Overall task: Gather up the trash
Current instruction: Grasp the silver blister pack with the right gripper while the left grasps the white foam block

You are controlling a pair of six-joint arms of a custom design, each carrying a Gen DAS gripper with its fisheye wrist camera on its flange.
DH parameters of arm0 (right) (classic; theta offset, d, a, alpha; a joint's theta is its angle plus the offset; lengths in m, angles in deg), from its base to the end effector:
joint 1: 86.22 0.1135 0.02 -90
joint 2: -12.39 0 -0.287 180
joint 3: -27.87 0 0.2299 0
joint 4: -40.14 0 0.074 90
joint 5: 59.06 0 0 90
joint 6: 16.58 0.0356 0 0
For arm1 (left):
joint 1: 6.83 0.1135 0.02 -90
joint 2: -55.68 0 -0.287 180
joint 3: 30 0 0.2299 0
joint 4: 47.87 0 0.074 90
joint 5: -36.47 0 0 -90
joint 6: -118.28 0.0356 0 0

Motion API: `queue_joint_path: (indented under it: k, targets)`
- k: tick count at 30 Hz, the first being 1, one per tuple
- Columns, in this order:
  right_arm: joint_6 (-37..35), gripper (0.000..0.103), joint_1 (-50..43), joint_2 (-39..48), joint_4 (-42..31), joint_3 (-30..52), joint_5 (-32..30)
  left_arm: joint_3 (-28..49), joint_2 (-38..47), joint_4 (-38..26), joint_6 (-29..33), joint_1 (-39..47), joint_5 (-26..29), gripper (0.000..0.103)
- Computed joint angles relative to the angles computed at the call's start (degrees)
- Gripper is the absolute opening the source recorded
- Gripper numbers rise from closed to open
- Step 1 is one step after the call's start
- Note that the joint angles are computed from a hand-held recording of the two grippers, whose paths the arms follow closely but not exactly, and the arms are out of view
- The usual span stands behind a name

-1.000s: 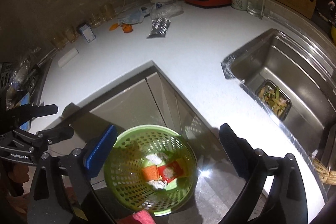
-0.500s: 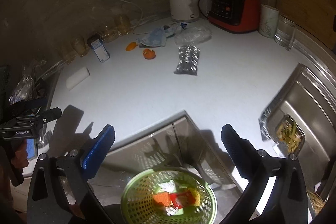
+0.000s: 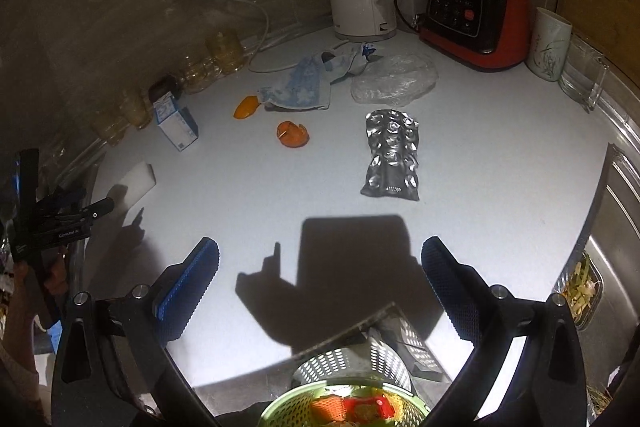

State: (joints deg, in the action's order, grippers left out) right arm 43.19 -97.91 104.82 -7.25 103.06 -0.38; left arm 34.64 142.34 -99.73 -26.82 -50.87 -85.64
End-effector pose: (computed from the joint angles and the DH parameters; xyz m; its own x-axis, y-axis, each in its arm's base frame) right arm 0.2941 -0.0419 0.2378 -0.7418 -0.2857 -0.6067 -0.4844 0.8540 0.1901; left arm 0.1895 -0.1569 0.2138 -0.7910 -0.2014 -0.5777 -0.2902 0.9548 0.0644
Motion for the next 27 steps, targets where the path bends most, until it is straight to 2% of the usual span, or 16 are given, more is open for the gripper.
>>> queue_joint_path:
  k: [5, 11, 16, 18, 20, 24, 27]
  targets:
    - [3.89, 0.101, 3.87, 4.22, 2.83, 1.88, 3.37, -3.12, 2.46, 7.81, 10.59, 7.59, 3.46, 0.095]
    - [7.25, 0.101, 7.03, 8.56, 4.65, 4.73, 6.60, -4.06, 6.81, 12.83, 17.23, 13.67, 7.48, 0.095]
    - [9.75, 0.101, 7.95, 11.71, 4.82, 7.97, 7.56, -5.24, 6.81, 15.64, 18.31, 15.39, 9.35, 0.095]
    - [10.44, 0.101, 8.14, 12.80, 4.98, 9.09, 7.94, -5.54, 6.75, 16.25, 18.59, 15.05, 9.46, 0.090]
    - [11.07, 0.101, 8.26, 13.84, 5.25, 10.14, 8.34, -5.84, 6.25, 16.81, 18.67, 14.23, 9.85, 0.078]
    - [12.44, 0.101, 8.07, 16.42, 5.71, 12.46, 9.42, -4.21, 7.64, 14.84, 16.61, 10.81, 6.90, 0.076]
    - [14.34, 0.101, 7.93, 19.30, 6.71, 14.74, 11.04, -3.20, 8.02, 14.22, 15.72, 9.21, 7.37, 0.075]
